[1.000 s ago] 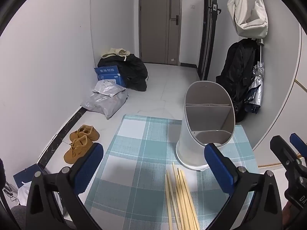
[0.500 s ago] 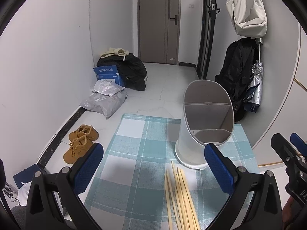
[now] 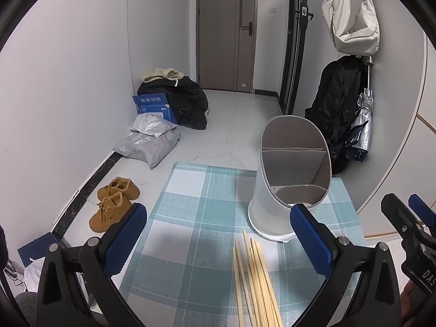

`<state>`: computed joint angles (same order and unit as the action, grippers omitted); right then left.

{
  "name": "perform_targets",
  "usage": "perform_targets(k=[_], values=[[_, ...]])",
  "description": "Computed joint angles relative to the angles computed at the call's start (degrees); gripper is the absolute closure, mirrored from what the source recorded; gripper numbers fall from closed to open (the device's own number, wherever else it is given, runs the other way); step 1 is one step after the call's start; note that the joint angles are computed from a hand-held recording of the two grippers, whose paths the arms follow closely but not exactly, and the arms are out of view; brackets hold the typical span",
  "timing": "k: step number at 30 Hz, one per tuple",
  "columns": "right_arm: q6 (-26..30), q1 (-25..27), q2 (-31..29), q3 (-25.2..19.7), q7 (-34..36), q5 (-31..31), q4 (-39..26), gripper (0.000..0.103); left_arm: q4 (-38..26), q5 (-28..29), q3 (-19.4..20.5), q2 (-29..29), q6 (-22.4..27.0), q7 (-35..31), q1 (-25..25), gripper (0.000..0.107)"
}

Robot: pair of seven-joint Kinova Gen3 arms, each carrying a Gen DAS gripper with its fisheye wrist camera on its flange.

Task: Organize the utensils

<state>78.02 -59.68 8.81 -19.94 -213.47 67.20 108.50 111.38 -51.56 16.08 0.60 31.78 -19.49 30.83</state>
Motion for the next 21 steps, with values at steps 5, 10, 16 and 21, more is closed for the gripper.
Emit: perform_targets(k=[5,10,16,21], values=[[0.1,0.0,-0.2,0.0,0.2,-0.3,0.0,0.0,-0.5,3.9,-0.4,-0.1,-1.0,-4.3,-0.6,0.005],[0.7,-0.1,-0.2,-0.1,-0.4,-0.4,0.0,0.0,-0.3,2.9,-0.3,0.0,-1.1,-3.5,-0.6,0.005],[2.0,-0.4,0.0,-0.2,-0.2,-0.5,-0.1,0.0,-0.1,2.9,-0.3,-0.1,-1.2,-3.3,-0.6,0.005],[1.8,-0.4,-0.1,-0.3,1.1,-0.6,-0.3,0.0,-0.2,6.9,-0.7,-0.2,-2.4,-7.3,-1.3,0.005]])
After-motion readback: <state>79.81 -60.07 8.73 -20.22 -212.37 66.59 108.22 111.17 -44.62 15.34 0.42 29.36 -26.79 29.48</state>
